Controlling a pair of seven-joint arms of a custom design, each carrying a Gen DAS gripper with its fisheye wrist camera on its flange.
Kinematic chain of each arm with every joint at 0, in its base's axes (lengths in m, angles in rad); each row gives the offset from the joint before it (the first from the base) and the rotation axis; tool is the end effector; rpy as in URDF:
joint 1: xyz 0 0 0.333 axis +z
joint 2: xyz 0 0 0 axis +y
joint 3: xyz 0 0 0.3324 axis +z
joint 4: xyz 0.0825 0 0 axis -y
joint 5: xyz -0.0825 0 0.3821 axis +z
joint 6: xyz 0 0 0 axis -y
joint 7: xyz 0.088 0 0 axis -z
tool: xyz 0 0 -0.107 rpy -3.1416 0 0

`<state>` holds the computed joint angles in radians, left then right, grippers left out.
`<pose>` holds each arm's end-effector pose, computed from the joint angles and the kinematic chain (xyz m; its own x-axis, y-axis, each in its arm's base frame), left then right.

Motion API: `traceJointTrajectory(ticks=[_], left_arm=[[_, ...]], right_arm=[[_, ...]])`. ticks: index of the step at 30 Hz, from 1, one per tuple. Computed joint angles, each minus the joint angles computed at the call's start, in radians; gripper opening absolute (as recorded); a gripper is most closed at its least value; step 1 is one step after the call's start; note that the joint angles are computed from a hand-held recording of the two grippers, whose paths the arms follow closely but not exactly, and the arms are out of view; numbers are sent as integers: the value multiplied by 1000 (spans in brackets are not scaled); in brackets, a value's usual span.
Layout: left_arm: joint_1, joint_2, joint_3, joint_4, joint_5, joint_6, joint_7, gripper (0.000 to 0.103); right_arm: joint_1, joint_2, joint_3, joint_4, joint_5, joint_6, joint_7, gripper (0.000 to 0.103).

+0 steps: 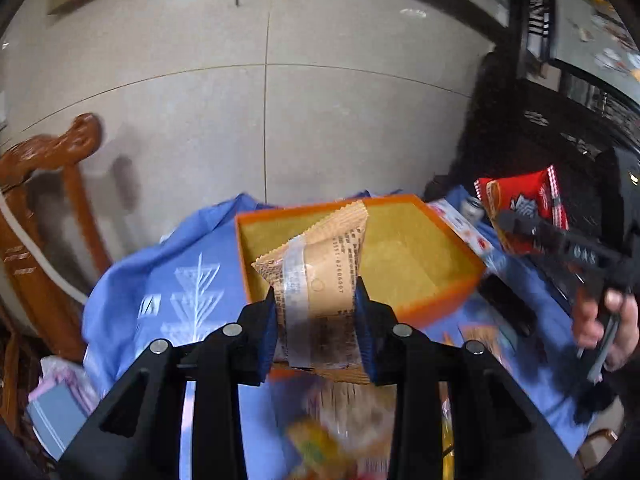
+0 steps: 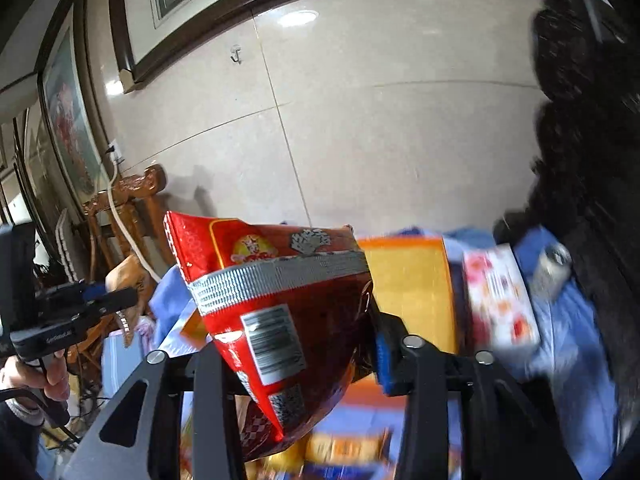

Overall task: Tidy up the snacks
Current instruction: 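Carry both bags over the orange box and open both tools to drop them, then grasp the pink cookie bag with right tool while left tool grasps the yellow bread roll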

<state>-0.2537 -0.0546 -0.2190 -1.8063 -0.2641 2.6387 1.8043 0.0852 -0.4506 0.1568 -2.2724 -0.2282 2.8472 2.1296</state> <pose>0.5299 -0.2679 0.6808 -0.5400 -0.8391 0.0657 -0.5485 0.2917 -0.7836 0.4390 0.1370 0.6677 -0.0049 -0.9820 -0.1891 -0.5185 0.1642 -0.8392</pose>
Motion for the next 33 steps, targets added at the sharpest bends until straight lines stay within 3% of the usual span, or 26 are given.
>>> traceJointTrajectory(ticks=[1,2,3,4,5,7,10,14,21,23,26,33], left_arm=[[6,67,-13,84,92,-29,-85,53],[-2,110,-12,144,251,-66,-239,92],[-41,124,25,169,377,-89,-374,99],[-47,119,26,164,433,-82,-438,99],[-17,100,-4,134,418,-52,-434,99],[-10,39,-10,48,361,10,-386,99],[-9,-59,-14,-71,362,25,-368,99],[-29,-213,3,-261,261,68,-298,99],[-80,-482,12,-588,189,124,-283,99],[-118,-542,23,-664,157,114,-281,99],[-160,-602,33,-732,134,81,-262,99],[-149,-689,-12,-800,165,36,-308,99]], right_arm=[[-35,34,26,42,-33,-28,15,64],[-85,54,71,87,-86,-94,64,95],[-103,57,90,106,-131,-127,113,100],[-87,47,75,93,-132,-110,112,100],[-56,30,50,71,-123,-85,97,100],[-36,-25,43,20,-128,-75,94,100],[21,-112,15,-61,-83,-85,56,100],[51,-261,33,-194,-37,-114,43,100],[174,-543,105,-426,27,-366,17,100],[224,-574,123,-472,48,-418,19,100],[274,-588,116,-518,76,-410,26,99],[278,-532,80,-563,71,-304,-5,81]])
